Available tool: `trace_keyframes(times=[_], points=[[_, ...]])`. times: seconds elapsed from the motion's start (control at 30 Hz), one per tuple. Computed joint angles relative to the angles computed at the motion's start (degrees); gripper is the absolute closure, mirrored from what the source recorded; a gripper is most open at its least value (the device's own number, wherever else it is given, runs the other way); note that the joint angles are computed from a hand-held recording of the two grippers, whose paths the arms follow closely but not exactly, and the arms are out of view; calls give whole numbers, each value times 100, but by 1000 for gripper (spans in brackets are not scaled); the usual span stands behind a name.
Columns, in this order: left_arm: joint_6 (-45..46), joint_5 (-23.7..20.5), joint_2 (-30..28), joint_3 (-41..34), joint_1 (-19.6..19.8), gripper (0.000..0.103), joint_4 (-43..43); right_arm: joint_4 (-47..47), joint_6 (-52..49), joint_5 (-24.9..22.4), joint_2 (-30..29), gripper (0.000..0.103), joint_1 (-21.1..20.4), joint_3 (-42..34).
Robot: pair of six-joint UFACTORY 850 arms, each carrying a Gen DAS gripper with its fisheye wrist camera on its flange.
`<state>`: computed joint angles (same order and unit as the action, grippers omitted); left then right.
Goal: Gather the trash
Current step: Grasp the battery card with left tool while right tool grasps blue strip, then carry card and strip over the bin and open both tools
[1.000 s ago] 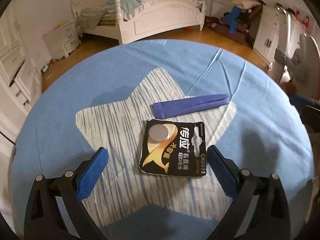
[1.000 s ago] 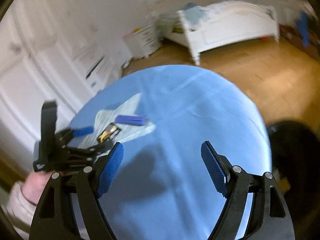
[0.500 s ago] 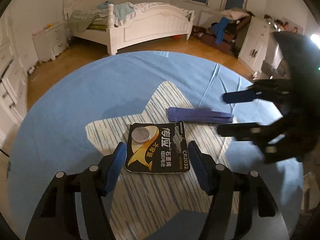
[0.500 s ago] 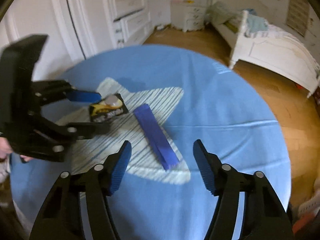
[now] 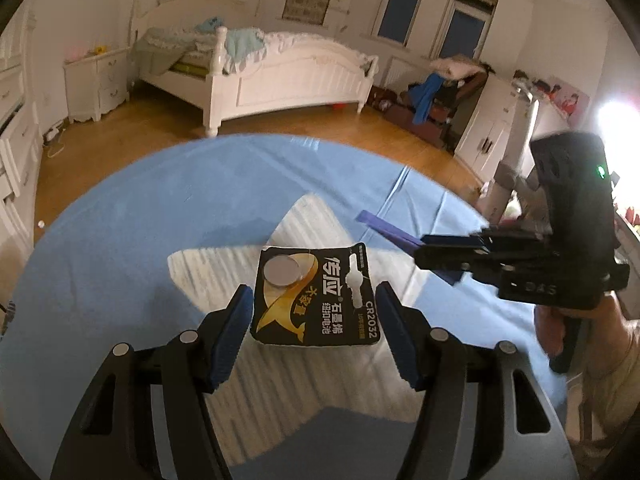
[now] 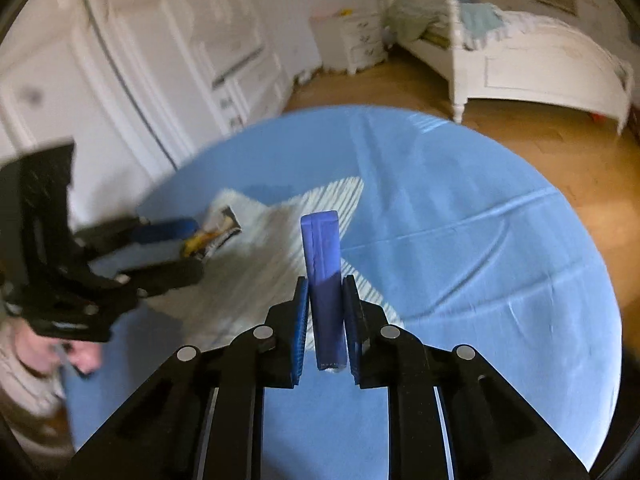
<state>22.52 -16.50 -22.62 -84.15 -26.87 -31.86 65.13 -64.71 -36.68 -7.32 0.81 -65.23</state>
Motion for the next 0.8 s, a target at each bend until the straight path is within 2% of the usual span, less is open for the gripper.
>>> trace_keyframes(times=[0.17, 0.3, 0.37, 0.57, 0.8], points=[[397, 463, 133, 28, -248, 41, -583, 1514, -668, -338, 663, 85, -623, 739], [1084, 606, 62, -184, -558, 40, -1309, 2130, -918, -539, 1074, 85, -1165, 1183], [1348, 507, -69, -405, -668, 40, -1560, 2323, -977, -654, 1229, 85, -1507, 1378], [1240, 152, -711, -1352, -1153, 40, -1396, 2578, -1060, -986, 1539, 85, -2641, 1868], [1402, -402, -1590, -2574, -1623, 40, -1419, 2563, -1146, -1314, 1463, 85, -3813, 2160]])
